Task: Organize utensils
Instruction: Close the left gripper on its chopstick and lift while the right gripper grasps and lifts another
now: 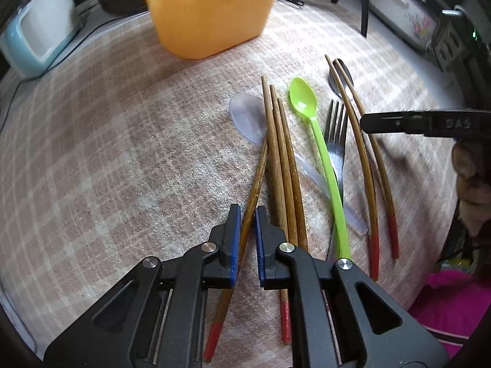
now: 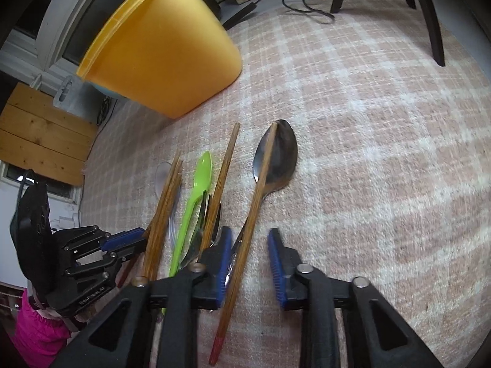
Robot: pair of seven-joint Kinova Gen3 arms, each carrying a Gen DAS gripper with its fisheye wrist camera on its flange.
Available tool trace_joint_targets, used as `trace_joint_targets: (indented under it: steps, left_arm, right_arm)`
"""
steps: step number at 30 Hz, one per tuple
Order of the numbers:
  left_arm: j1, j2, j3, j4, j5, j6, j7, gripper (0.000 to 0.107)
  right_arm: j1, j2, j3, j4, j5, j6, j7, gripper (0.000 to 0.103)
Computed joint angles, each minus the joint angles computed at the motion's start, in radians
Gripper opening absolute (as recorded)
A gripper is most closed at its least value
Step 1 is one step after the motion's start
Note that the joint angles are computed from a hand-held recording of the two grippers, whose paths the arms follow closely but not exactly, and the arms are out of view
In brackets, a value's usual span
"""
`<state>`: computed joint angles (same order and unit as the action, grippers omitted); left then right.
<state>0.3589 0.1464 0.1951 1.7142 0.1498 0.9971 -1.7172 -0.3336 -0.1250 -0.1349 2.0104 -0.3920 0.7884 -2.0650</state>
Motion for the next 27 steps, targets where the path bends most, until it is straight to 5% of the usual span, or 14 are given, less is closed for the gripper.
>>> trace_joint_targets:
  steps: [3, 27]
  left_arm:
    - [-0.013, -0.015, -0.005, 0.018, 0.022, -0.012, -0.009, 0.007]
    - [-0.152, -0.247, -0.094, 0.085, 0.244, -0.032, -0.102, 0.004]
  right_arm:
    - [0.000, 0.013, -0.003, -0.017, 0.017, 0.010, -0.012, 0.007]
    - [0.022, -0.143, -0.004, -0.012, 0.052, 0.031, -0.003, 0.004]
